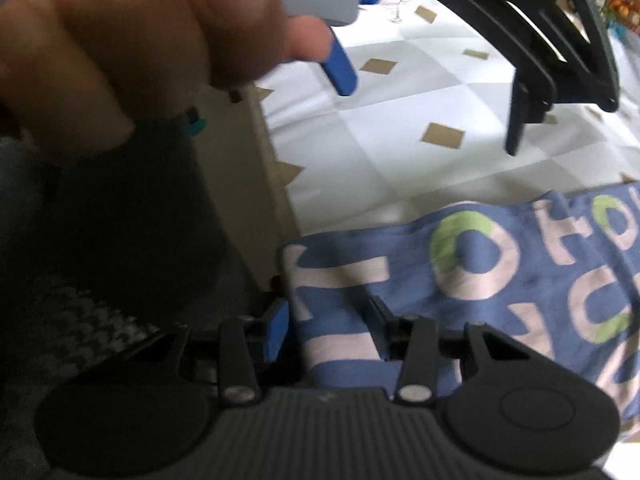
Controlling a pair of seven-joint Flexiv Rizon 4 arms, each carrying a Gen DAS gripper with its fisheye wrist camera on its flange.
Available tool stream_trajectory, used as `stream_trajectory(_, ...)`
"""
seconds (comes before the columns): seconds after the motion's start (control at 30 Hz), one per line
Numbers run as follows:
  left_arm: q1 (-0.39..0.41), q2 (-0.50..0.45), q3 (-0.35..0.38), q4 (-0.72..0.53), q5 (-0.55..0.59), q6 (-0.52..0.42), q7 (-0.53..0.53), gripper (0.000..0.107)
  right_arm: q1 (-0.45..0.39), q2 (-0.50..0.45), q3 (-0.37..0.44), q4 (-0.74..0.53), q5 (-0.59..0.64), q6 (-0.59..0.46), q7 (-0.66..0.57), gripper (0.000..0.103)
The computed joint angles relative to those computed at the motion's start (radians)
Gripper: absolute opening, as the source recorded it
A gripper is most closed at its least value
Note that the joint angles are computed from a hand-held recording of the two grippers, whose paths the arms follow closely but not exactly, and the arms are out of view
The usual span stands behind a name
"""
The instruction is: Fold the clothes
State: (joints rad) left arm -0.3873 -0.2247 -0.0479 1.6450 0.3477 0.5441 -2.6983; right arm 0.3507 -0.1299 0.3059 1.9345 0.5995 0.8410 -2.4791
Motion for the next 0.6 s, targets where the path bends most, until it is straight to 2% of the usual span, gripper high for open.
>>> stream_trajectory(0.17, 0.000, -0.007, -0.002, -0.005, -0.005, -0.015, 0.014, 0.103, -0.007, 0.017, -0.008, -0.006, -0.004, -0.074, -0.007, 0.040)
stream_trajectory(0.3, 0.000, -0.014, -0.004, -0.005, -0.014, -0.010, 0.030, 0.103, -0.011, 0.028, -0.023, -0.007, 0.003, -0.062, 0.047, 0.040)
stream_trajectory(0.47, -0.003, -0.024, -0.003, -0.008, -0.021, 0.002, 0.043, 0.103, 0.002, 0.031, -0.031, 0.045, -0.053, 0.109, 0.162, 0.044)
stream_trajectory(0.53, -0.005, -0.028, -0.003, -0.011, -0.023, 0.006, 0.050, 0.103, 0.021, 0.021, -0.034, 0.089, -0.147, 0.200, 0.249, 0.045)
stream_trajectory(0.6, -0.006, -0.032, -0.003, -0.014, -0.027, 0.011, 0.061, 0.103, 0.015, 0.015, -0.024, 0.104, -0.161, 0.218, 0.255, 0.047)
